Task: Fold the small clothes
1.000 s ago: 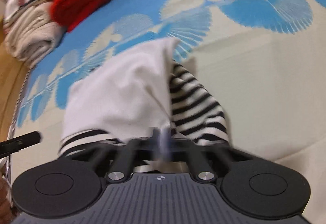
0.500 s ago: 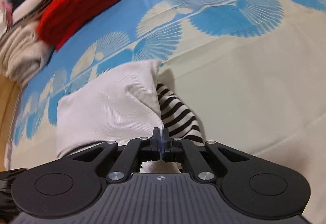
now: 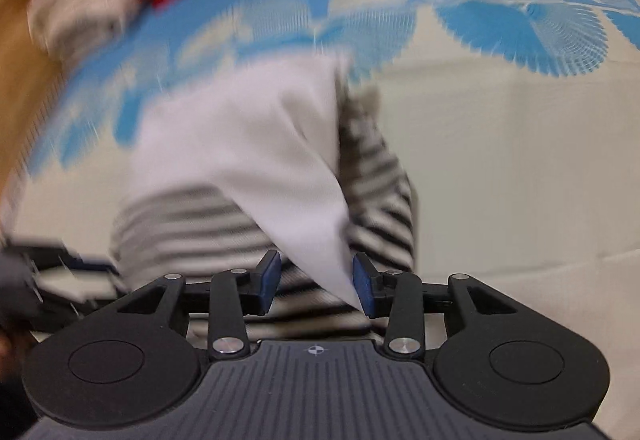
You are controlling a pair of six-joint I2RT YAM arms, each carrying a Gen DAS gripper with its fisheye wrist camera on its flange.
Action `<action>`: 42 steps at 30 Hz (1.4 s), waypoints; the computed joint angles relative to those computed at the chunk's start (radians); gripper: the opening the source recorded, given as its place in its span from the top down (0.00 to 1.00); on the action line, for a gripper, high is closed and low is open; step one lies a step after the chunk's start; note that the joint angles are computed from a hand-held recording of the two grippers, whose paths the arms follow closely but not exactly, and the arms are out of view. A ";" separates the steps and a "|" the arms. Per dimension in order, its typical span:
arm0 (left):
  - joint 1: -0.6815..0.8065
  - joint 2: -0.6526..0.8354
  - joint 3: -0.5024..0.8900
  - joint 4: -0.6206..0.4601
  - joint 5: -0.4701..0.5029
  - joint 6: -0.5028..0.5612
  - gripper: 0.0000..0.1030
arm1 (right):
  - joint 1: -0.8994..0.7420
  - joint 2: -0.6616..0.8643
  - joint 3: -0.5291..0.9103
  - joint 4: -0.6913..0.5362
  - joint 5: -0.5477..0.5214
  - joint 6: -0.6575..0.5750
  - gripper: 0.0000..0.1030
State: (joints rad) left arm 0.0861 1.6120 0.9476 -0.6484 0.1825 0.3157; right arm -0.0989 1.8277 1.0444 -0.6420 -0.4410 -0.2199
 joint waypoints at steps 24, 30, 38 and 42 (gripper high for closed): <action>0.026 -0.319 -0.156 0.154 -0.152 -0.098 0.20 | 0.014 -0.210 -0.177 0.079 0.246 -0.167 0.63; -0.084 -0.659 -0.188 0.053 -0.297 -0.247 0.11 | -0.109 -0.569 -0.266 0.148 0.138 -0.103 0.29; -0.619 -0.957 -0.279 -0.279 -0.638 -0.819 0.11 | -0.246 -1.071 -0.432 -0.102 -0.033 -0.119 0.05; -0.976 -0.946 -0.334 -0.444 -0.844 -1.239 0.11 | -0.215 -1.206 -0.469 -0.259 -0.005 -0.079 0.05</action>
